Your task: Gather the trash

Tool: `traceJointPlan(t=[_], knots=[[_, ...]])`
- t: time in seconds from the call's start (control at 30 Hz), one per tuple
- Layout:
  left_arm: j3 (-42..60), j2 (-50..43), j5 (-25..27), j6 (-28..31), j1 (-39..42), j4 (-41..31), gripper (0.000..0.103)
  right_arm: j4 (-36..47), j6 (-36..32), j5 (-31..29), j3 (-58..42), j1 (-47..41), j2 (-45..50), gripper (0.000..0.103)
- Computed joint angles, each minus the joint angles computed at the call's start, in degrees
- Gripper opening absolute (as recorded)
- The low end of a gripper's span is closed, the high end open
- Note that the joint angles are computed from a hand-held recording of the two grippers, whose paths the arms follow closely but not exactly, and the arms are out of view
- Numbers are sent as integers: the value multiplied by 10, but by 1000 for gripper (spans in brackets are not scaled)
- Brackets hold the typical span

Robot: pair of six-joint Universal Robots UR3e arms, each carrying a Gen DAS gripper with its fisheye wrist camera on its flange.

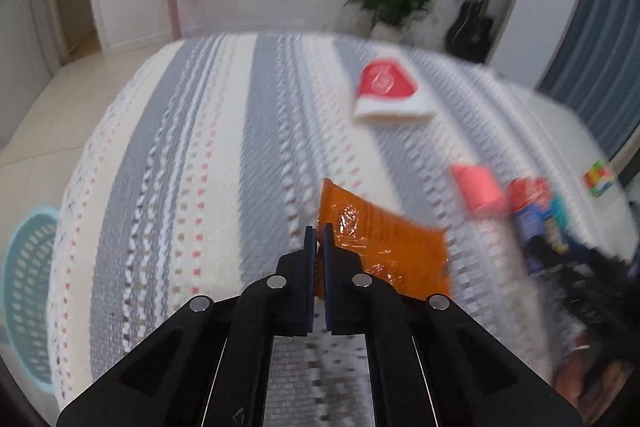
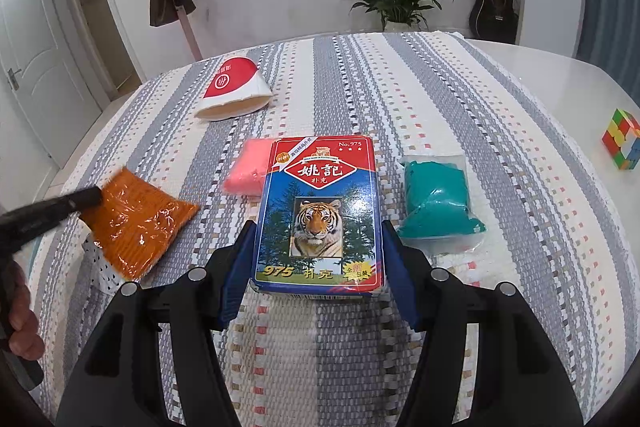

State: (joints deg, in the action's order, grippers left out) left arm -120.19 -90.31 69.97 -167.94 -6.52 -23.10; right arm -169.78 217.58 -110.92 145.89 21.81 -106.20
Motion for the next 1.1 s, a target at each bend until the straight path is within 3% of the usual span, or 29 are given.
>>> traceJointPlan(t=[0.17,0.37,0.5,0.57,0.63,0.7,0.8,0.97,1.03,1.1], knots=[[-11,50,-124,44,56,-85,0,1,0,3,2,-3,-3,57],[2,69,-155,124,59,-214,0,4,7,-1,3,0,-6,57],[-9,70,-133,127,40,-210,3,6,8,-3,1,1,-6,57],[-10,59,-100,111,19,-183,13,6,8,0,4,-2,-9,58],[-19,64,-89,113,8,-171,40,5,9,4,8,-6,-15,58],[-32,90,-112,133,18,-190,56,3,8,10,14,-11,-23,58],[-44,117,-130,165,12,-214,61,14,9,9,15,-9,-32,58],[-31,36,-8,112,-107,-118,62,54,16,18,19,-13,-62,58],[-26,8,26,107,-141,-94,74,55,10,41,34,-35,-85,58],[-26,2,42,107,-158,-85,80,52,6,57,45,-49,-97,58]])
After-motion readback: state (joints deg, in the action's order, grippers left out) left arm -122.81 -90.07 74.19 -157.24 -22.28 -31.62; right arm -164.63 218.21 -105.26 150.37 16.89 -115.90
